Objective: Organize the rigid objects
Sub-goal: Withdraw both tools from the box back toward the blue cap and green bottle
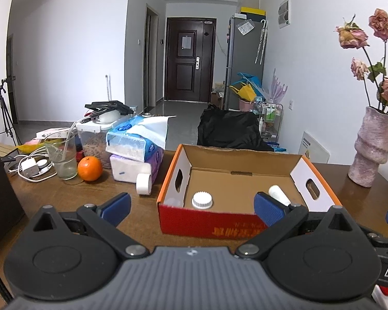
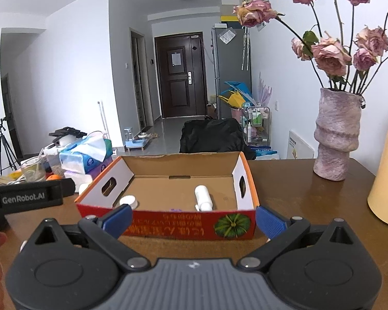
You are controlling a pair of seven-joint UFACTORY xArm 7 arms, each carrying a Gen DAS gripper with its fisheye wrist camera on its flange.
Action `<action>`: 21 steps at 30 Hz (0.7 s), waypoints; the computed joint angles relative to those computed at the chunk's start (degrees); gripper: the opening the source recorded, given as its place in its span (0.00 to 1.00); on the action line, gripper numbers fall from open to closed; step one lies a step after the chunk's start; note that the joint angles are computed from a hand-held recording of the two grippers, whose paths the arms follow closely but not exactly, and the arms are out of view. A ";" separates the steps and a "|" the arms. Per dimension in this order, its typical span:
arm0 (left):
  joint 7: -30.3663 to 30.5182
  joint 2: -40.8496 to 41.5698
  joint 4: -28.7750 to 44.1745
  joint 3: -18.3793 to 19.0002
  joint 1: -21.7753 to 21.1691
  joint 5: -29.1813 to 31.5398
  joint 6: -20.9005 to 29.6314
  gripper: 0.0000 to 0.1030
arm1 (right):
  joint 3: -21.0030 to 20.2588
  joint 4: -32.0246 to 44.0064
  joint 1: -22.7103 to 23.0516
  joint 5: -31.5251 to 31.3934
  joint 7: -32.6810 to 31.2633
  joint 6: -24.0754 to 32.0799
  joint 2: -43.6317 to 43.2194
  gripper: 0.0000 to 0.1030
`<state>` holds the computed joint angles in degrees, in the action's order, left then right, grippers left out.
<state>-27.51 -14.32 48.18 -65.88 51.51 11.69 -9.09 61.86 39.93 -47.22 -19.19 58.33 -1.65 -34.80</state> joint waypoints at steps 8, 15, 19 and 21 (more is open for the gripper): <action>2.64 -4.31 -8.01 24.87 -26.19 -1.59 0.84 1.00 | -8.94 -6.63 13.74 0.02 0.17 3.47 -3.98 0.99; 4.17 -10.12 -14.42 35.69 -38.50 -2.56 2.05 1.00 | -14.43 -10.66 23.88 -1.44 1.76 8.00 -7.66 0.99; 4.66 -13.70 -17.95 40.38 -43.91 -3.04 3.47 1.00 | -17.06 -12.74 29.33 -2.38 3.10 10.68 -9.82 0.99; 4.80 -15.77 -19.83 42.04 -46.00 -3.23 4.12 1.00 | -18.12 -13.68 31.91 -2.84 3.78 12.07 -10.81 0.99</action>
